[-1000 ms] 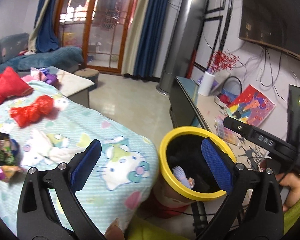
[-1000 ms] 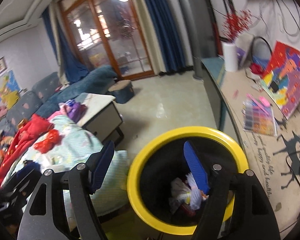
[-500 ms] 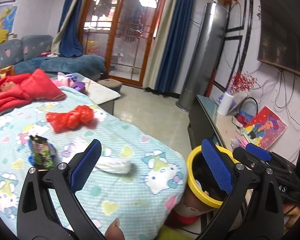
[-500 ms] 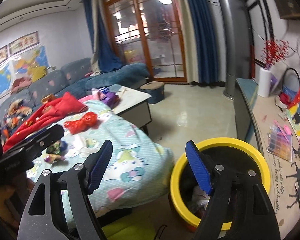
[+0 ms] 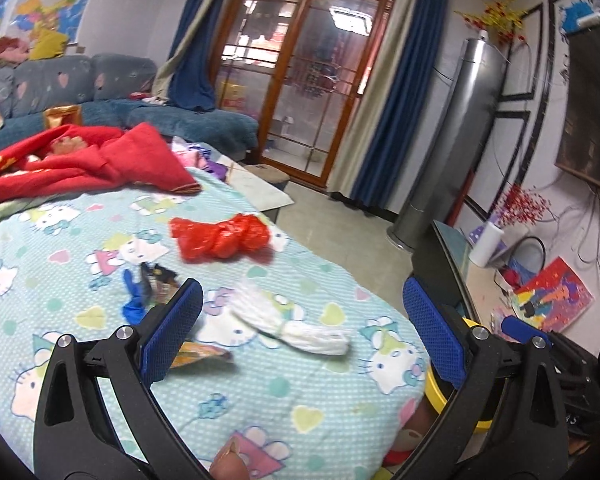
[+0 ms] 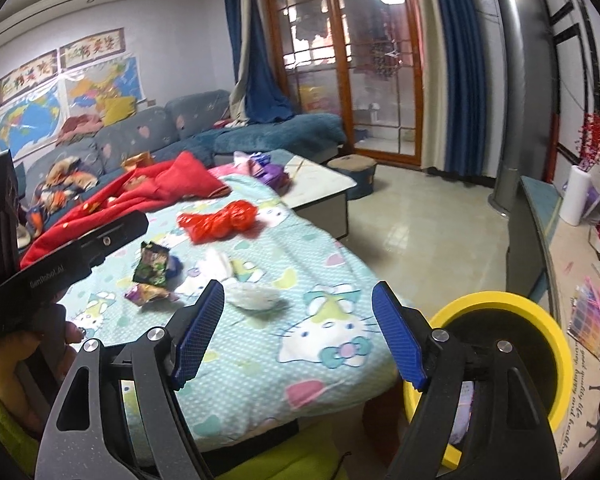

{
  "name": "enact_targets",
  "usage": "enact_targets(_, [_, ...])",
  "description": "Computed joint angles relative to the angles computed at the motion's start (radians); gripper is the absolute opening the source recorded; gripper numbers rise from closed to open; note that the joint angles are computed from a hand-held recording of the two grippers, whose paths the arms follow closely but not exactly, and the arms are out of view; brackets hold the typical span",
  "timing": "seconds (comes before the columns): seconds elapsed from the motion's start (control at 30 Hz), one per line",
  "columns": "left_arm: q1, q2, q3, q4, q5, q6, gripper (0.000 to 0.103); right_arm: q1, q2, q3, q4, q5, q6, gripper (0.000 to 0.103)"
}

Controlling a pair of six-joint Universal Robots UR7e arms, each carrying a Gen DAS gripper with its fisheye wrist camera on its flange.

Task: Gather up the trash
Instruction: 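Move both tools back to the trash on the bed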

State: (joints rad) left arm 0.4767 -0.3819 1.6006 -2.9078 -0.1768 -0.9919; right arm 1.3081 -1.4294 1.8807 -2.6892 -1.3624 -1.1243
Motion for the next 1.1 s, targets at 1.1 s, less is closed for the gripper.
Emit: enact_targets(1.1, [0.088, -0.175, 0.251, 0.147, -0.066, -0.406, 0.065, 0.116, 0.254, -0.099, -0.010, -0.219, 0.060, 0.075])
